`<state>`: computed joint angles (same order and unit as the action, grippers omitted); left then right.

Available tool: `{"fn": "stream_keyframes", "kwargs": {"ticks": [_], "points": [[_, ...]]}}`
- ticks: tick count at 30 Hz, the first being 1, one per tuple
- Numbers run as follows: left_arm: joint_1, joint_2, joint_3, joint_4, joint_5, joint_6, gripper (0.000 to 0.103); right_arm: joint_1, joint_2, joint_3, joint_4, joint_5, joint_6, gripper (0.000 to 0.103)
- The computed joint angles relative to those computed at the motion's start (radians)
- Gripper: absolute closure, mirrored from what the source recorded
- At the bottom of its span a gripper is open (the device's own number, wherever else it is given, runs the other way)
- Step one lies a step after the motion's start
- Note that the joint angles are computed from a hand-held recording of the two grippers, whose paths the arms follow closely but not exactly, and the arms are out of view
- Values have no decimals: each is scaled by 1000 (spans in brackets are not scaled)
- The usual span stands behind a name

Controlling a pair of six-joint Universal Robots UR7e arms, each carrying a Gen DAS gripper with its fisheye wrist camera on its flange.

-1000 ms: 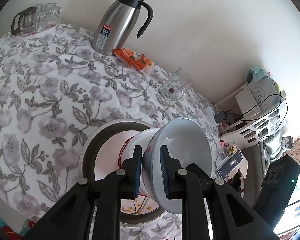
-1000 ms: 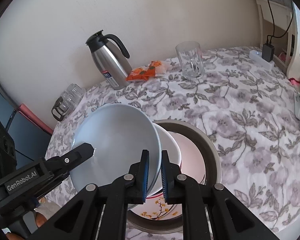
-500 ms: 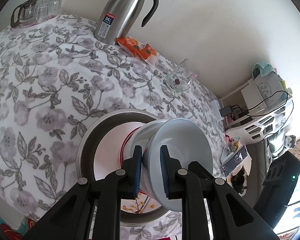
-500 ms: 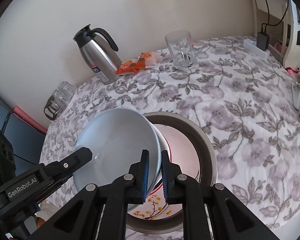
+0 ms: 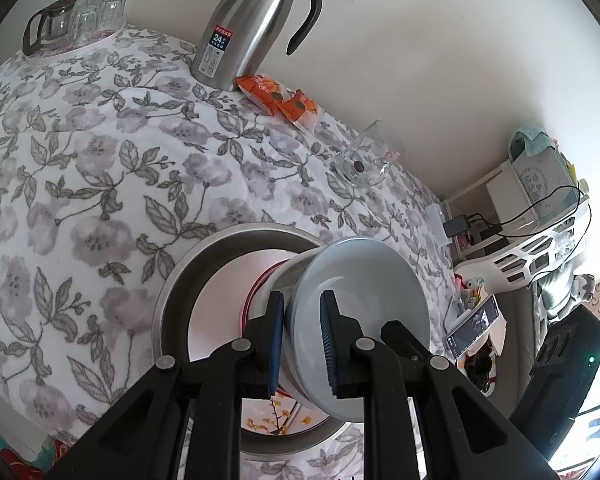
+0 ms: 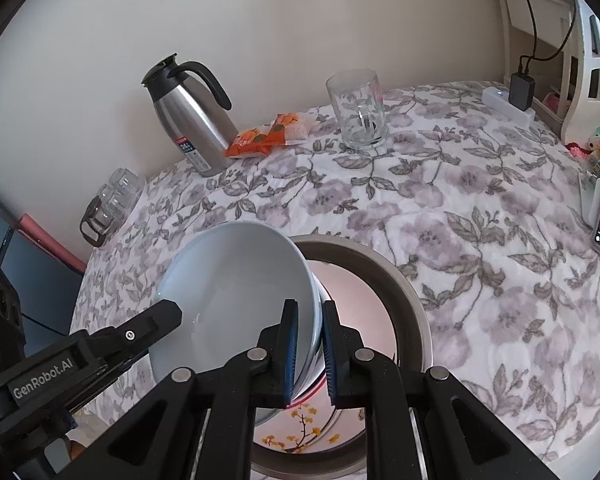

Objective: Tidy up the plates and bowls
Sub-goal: 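Lower the white round bowl into the stacked bowls in the basin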

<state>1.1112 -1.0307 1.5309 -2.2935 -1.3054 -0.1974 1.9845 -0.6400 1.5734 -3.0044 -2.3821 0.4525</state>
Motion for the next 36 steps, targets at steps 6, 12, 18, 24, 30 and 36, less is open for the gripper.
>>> {"fn": "stream_keyframes", "kwargs": {"ticks": [6, 12, 18, 24, 30, 36], "points": [[12, 17, -23, 14, -13, -24, 84, -2, 9, -14, -11, -8, -10, 84], [9, 12, -20, -10, -8, -21, 85, -1, 19, -27, -10, -14, -32, 78], [9, 12, -22, -12, -13, -24, 85, 6, 19, -25, -23, -21, -53, 77], [16, 13, -24, -12, -27, -31, 85, 1, 4, -2, -47, -1, -40, 81], [12, 8, -21, -16, -22, -30, 85, -5, -1, 5, -46, 22, -26, 82], [16, 8, -23, -14, -32, -39, 85, -8, -10, 16, -58, 37, -22, 82]]}}
